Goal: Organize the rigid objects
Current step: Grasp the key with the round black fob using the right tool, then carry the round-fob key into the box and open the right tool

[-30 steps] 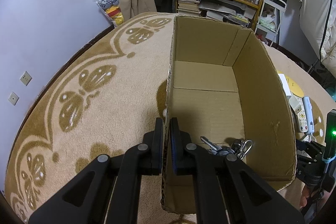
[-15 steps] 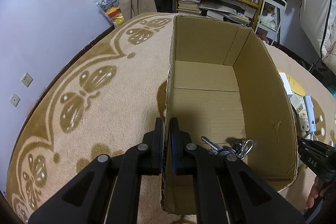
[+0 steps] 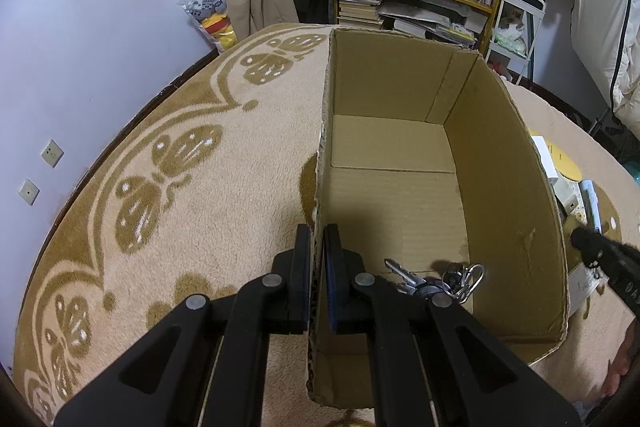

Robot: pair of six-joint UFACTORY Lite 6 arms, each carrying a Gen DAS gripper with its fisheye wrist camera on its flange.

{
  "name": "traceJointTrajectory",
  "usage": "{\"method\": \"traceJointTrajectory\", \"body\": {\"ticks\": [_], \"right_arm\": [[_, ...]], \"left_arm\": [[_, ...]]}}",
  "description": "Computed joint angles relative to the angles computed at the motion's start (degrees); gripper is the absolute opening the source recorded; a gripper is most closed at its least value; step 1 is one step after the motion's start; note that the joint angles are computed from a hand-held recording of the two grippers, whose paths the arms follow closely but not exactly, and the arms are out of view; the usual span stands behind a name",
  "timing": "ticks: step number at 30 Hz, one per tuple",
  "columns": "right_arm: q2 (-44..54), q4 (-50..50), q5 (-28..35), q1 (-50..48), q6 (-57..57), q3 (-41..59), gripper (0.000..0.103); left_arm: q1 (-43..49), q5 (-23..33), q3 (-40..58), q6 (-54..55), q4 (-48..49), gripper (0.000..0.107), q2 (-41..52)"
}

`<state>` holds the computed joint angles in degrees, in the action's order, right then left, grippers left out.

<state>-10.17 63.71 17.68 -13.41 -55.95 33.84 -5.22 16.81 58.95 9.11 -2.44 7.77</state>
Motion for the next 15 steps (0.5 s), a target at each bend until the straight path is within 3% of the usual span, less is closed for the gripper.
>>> {"method": "traceJointTrajectory", "body": {"ticks": [15], "right_arm": [[-1.23,-6.07,1.83,7.71,10.67,11.54,0.013]], "left_arm": [[-0.67,-0.37,-0.71,-2.91,3.02,0.006,-0.28]]}}
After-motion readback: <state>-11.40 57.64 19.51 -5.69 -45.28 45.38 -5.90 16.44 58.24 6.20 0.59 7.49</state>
